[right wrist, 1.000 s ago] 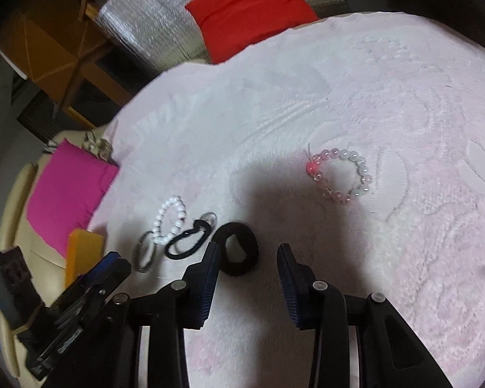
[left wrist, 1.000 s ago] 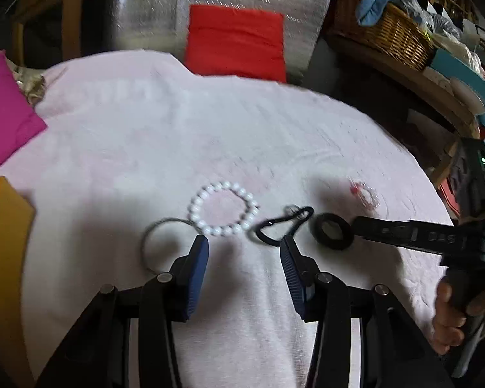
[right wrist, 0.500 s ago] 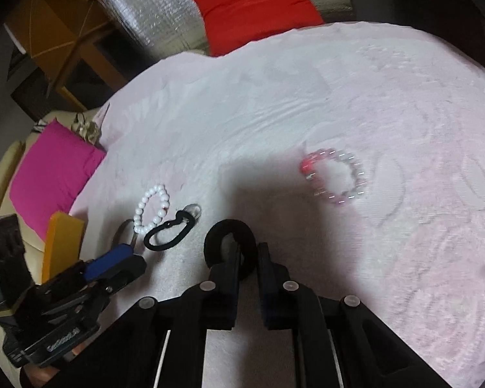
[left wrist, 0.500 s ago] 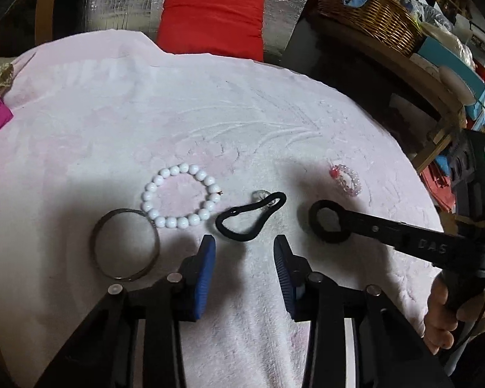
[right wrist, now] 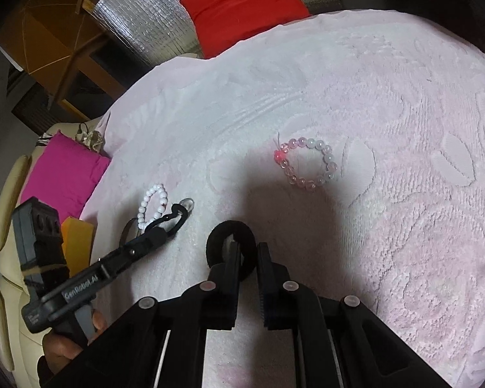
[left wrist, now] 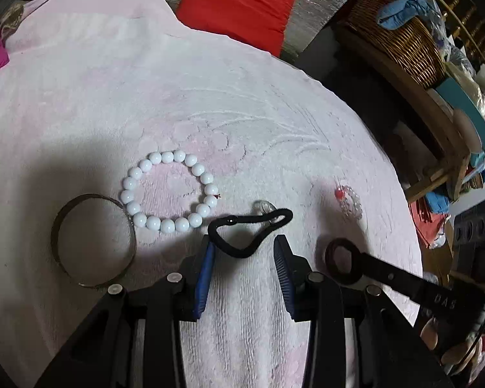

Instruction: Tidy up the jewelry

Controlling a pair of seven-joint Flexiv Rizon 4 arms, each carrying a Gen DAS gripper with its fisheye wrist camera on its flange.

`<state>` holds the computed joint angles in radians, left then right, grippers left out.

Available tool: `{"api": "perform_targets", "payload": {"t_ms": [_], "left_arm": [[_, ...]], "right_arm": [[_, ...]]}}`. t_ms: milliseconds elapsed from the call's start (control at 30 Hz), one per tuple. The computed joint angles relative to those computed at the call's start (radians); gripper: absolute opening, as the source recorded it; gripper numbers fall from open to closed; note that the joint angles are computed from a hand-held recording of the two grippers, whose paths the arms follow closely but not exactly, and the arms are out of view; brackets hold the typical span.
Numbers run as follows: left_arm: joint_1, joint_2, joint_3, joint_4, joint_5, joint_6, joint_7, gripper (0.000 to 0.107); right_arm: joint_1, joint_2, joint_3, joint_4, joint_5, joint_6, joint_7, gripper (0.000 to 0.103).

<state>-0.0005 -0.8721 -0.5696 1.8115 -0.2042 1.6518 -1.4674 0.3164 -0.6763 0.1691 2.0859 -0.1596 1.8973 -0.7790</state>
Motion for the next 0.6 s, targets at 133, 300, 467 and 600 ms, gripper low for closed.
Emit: {"api": "perform_targets", "payload": {"t_ms": [133,300,467,600], "left_arm": [[0.017,-0.022,-0.025,-0.009,-0.002,0.016,-0.009,0.035],[0.023,-0.035,-0.024,-0.014,0.004,0.024,-0.024,0.009],[0.009,-0.013,-0.007,0.004,0.031,0.05,-0.033,0.005],[-0.002,0.022,0.015,0.034,0.061,0.079,-0.038,0.005]], "right_arm": [[-0.007,-0.007,0.008,-0.006,-0.007,-0.005,-0.001,0.011],[0.003,-0.01,0.0,-0.008,-0.003,0.001,-0.005,0.011],[0.036,0.002,-0.026,0.004,0.023,0.024,-0.01,0.011],[0.064,0.012,-0.046,0.013,0.048,0.051,-0.017,0.011]]}}
